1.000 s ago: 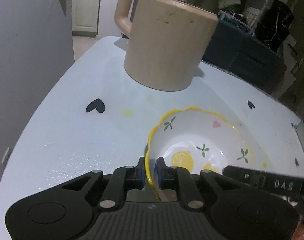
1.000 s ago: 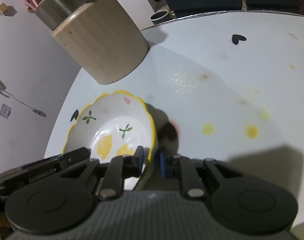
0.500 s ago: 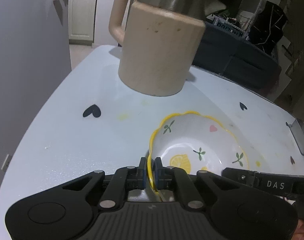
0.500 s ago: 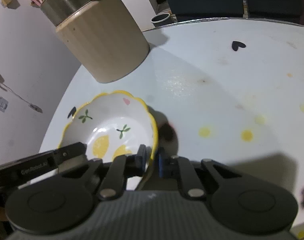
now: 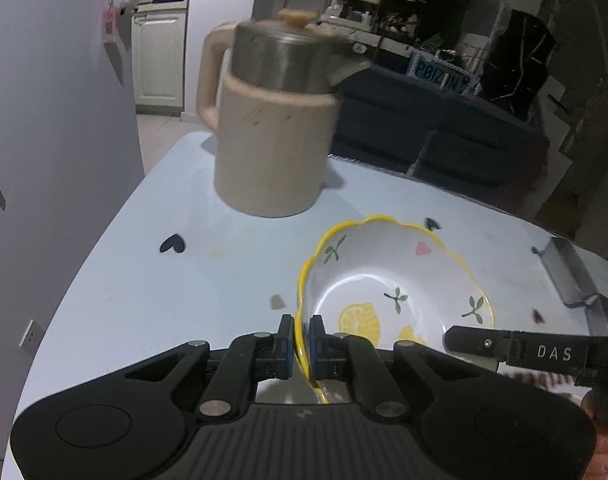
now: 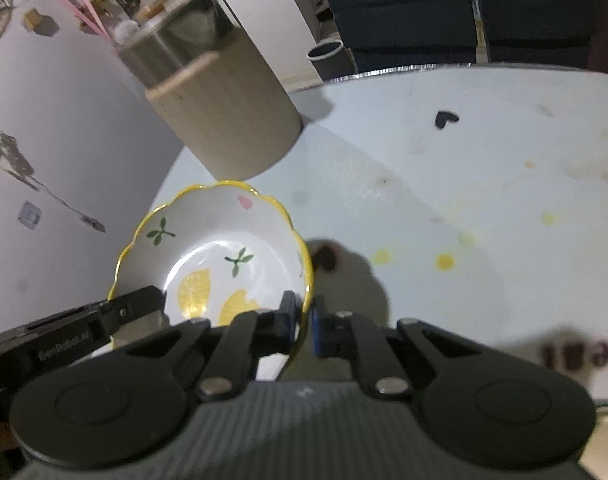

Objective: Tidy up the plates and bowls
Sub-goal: 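Lift the lemon bowl with both grippers and carry it over the cream bowl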

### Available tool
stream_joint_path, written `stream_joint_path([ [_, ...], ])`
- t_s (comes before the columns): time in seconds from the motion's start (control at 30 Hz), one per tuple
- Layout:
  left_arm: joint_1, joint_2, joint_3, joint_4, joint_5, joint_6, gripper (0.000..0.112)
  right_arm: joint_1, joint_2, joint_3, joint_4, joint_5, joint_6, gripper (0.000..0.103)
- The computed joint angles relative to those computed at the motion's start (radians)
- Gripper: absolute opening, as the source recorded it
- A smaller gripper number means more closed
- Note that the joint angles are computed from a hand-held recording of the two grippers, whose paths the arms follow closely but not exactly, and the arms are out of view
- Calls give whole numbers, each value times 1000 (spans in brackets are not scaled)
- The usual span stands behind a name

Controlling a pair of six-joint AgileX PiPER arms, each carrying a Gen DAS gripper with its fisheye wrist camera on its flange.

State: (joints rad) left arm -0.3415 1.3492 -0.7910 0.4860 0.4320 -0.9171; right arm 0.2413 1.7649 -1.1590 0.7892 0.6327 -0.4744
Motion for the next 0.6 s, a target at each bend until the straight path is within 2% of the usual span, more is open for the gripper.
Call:
stream_joint_path([
  [0.13,-137,-43,-36,99,110,-149,8,-64,-87,49,21,47,-43,9],
  [0.37,-392,-50,-116,219,279,-374,8,-226,-251,140,52,161,-132,8],
  [0.6,-612,4,-208,281,366,-510,7,-492,-389,195,74,354,-289,8],
])
